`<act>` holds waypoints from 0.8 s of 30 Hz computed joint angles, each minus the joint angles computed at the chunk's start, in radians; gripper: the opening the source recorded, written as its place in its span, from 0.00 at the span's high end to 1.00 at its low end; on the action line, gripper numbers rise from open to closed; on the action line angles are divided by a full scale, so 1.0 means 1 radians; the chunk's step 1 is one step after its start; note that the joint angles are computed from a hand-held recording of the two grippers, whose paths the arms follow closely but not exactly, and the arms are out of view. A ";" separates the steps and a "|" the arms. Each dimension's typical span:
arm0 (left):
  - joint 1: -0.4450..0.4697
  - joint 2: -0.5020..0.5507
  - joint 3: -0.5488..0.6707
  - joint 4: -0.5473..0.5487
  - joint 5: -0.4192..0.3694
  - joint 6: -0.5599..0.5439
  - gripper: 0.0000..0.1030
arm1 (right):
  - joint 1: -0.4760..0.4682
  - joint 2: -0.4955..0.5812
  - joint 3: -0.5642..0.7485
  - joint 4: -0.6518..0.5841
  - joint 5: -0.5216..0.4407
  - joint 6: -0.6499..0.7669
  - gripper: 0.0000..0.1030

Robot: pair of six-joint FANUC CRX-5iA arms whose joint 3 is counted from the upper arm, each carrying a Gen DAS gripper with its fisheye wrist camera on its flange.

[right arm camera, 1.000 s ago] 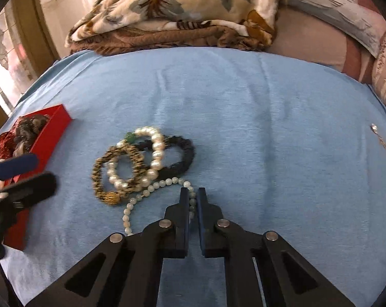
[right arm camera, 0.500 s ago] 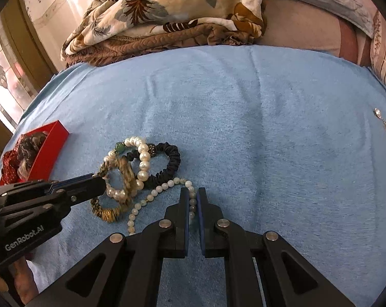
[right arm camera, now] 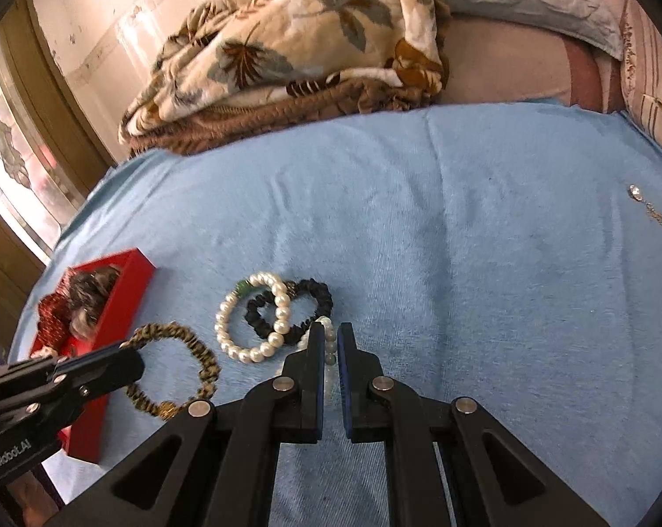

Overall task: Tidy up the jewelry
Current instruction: 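Carry the leopard-print bracelet in the left gripper while the right carries the pearl bracelet to the tray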

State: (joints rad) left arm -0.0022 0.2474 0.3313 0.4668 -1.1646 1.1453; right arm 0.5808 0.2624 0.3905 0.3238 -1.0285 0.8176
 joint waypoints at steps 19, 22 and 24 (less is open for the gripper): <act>0.059 -0.219 -0.169 -0.042 0.063 -0.055 0.93 | 0.099 -0.072 -0.115 0.172 0.014 -0.095 0.93; 0.068 -0.245 -0.182 -0.072 0.081 -0.042 0.93 | 0.116 -0.083 -0.134 0.201 0.014 -0.115 0.93; 0.077 -0.265 -0.197 -0.089 0.099 -0.037 0.93 | 0.128 -0.088 -0.145 0.224 0.010 -0.125 0.93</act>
